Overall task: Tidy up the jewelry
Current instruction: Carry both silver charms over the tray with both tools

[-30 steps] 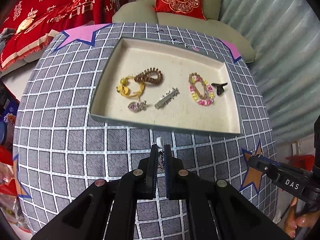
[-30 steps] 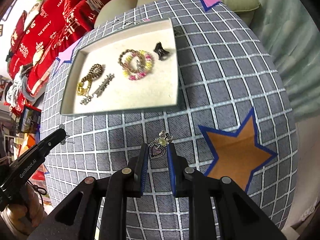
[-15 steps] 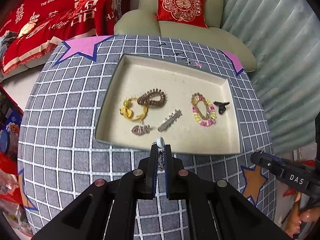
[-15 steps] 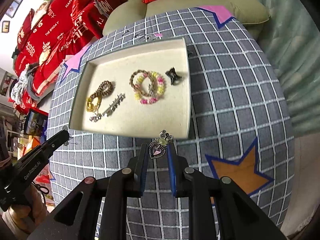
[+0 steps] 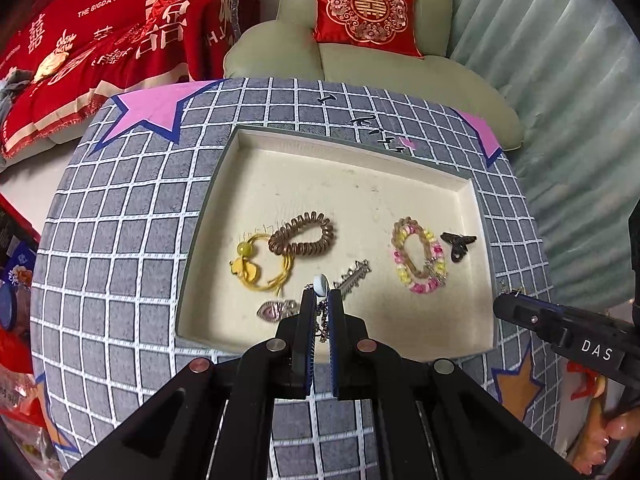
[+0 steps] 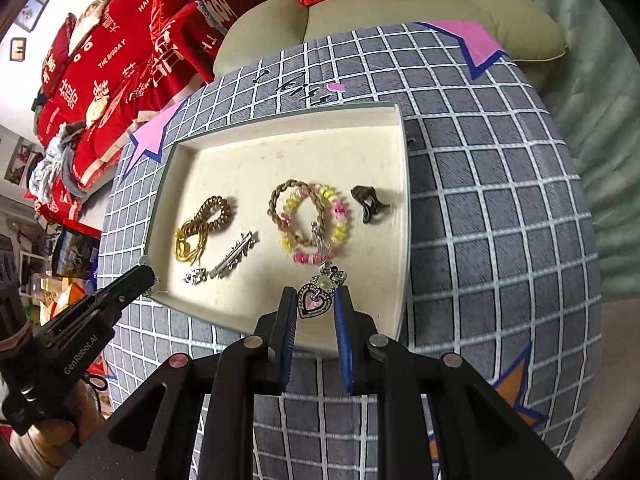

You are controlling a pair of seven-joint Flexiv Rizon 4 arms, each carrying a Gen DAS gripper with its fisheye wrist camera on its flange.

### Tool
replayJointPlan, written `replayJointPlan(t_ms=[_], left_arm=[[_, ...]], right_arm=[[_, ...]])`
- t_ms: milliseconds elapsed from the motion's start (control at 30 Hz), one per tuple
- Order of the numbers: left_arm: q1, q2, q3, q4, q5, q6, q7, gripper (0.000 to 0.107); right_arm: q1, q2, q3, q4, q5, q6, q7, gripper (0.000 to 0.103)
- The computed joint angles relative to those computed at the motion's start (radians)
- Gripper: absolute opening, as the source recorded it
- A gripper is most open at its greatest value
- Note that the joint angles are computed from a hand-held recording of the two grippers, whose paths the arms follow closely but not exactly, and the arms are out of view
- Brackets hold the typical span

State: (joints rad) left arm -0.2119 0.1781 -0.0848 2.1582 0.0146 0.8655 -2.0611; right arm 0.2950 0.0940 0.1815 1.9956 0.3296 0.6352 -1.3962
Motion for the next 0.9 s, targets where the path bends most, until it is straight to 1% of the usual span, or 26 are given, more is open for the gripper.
replayJointPlan(t_ms=[300,467,733,900], left_arm=[[0.004,-0.084,-0.005,-0.041,0.036,0.002,-0.007,0.015],[-0.002,-0.123,-0.005,-0.069,0.084,-0.021,-0.022,0.015],[-0.01,-0.151,0.007,-0.089,0.128,-0.043,-0.051,0.015],[-0.012,-0.163,0.012,-0.093,0.141,-0.055,-0.055,0.015]], right_arm=[[-0.001,-0.091,0.002,-0.039,0.0,0.025,-0.02,0.02],[-0.006,-0.135,0.009,-0.057,-0.004,0.044,-0.023,0.02],[-0.013,-0.185,0.015,-0.073,-0.048,0.077,-0.01,0.02],[-0.02,-0.212,0.019,-0.08,-0.067,0.077,-0.006,0.02]])
